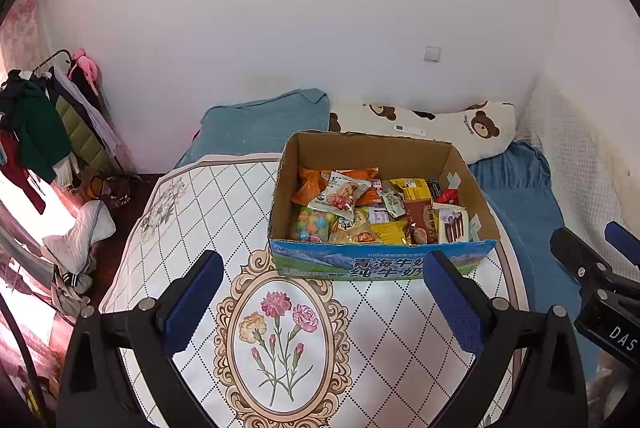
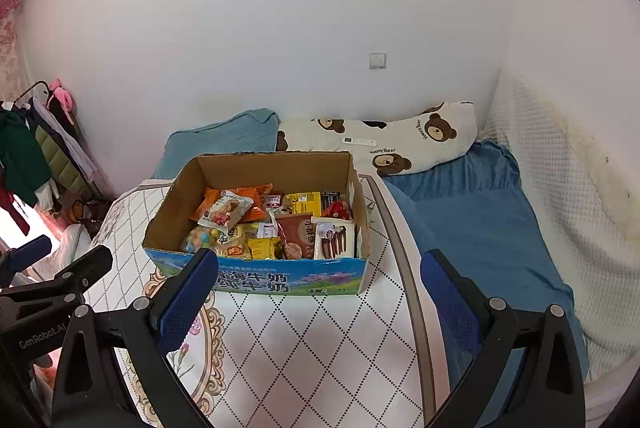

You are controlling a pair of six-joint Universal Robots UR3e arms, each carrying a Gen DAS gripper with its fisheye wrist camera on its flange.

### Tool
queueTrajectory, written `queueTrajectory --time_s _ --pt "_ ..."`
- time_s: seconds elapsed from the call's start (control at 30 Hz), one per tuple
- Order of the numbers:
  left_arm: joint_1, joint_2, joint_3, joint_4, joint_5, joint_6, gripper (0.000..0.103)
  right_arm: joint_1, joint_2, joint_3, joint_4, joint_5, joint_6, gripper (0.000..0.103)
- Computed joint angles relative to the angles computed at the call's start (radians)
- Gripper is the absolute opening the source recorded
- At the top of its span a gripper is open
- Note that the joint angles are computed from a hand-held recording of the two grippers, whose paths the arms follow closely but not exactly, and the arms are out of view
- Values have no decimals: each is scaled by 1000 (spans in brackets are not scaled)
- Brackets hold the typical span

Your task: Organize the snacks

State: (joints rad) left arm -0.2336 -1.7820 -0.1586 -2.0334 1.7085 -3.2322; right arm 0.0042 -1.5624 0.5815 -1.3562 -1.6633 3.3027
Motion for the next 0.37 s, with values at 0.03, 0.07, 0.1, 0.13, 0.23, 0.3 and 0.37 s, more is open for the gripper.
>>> queueTrajectory --time_s 0.03,0.07,0.1,0.13,0.23,0.3,0.37 --pt "1 1 0 -1 -1 0 102 0 0 0 0 -2 2 103" --pt "-2 0 2 0 1 -3 102 -1 -1 0 1 2 2 103" --pt "0 0 2 -1 0 0 102 0 2 -5 3 1 4 103" --pt "3 -3 9 -7 -2 2 102 2 3 -5 3 -2 3 103" --pt "0 -3 7 -4 1 1 102 -1 2 -7 7 -1 7 103" --pt "1 -5 13 -9 -1 -1 102 -2 1 -7 8 1 8 103" --pt "-2 -6 15 -7 0 -6 102 0 2 -8 8 -1 8 103"
